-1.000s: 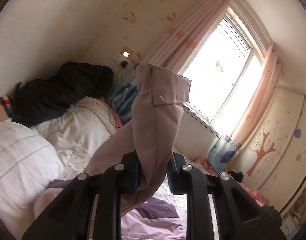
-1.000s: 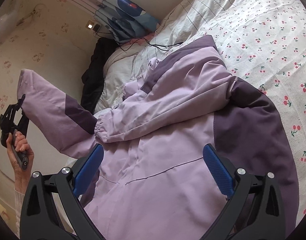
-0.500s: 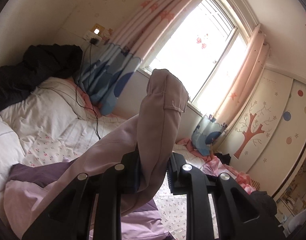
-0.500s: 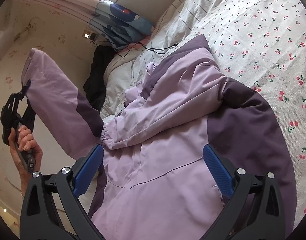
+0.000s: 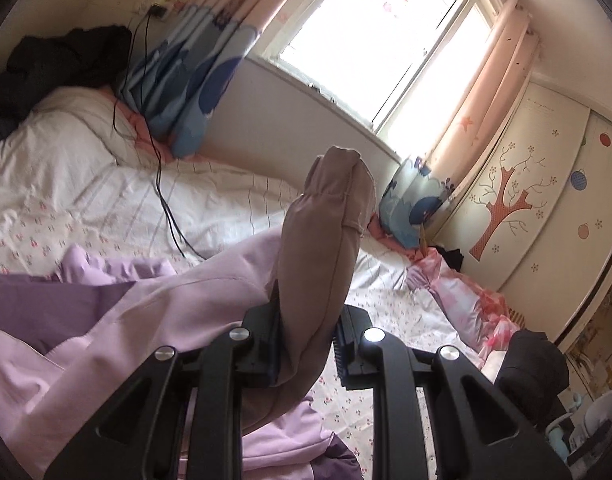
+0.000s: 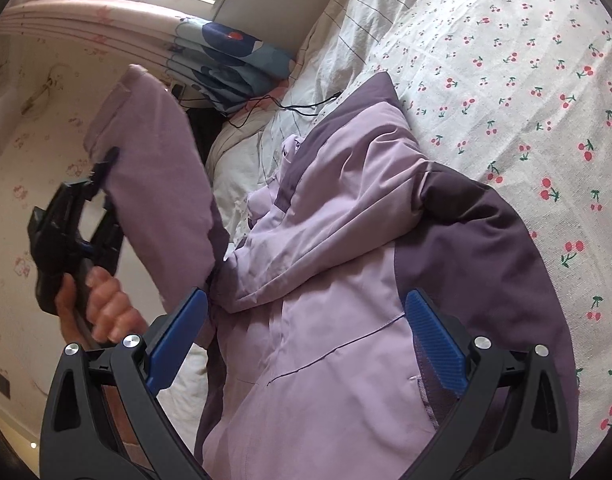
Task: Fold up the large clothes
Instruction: 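Carry the sleeve over the jacket body toward the right tool with the left gripper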
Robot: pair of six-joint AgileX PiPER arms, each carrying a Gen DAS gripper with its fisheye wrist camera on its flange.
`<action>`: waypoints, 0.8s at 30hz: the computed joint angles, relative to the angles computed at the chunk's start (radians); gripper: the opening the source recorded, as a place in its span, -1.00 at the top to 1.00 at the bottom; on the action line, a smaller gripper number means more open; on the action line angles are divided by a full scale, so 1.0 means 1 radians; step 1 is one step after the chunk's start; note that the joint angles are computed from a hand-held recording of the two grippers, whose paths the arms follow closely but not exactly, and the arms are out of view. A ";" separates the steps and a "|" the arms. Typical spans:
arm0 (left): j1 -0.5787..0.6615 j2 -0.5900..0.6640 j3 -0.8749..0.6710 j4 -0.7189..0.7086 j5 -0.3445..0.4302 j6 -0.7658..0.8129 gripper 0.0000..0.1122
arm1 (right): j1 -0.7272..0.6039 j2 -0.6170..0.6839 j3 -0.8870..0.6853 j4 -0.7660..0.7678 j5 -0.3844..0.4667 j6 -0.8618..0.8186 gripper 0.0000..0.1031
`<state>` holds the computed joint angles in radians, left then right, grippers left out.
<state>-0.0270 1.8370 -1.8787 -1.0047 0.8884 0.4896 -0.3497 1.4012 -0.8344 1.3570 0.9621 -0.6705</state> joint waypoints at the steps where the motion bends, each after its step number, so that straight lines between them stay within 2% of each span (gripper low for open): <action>1: -0.014 0.005 0.019 -0.001 -0.014 0.006 0.61 | -0.009 0.002 0.000 0.004 0.007 -0.001 -0.86; 8: -0.065 0.026 0.096 -0.036 -0.072 0.034 0.61 | -0.077 0.036 0.007 0.042 0.080 -0.003 -0.86; 13: -0.085 0.037 0.124 -0.040 -0.089 0.056 0.61 | -0.096 0.039 0.007 0.042 0.097 -0.002 -0.86; 24: -0.170 0.106 0.181 0.126 -0.138 0.019 0.61 | -0.092 0.052 0.005 0.040 0.097 0.007 -0.86</action>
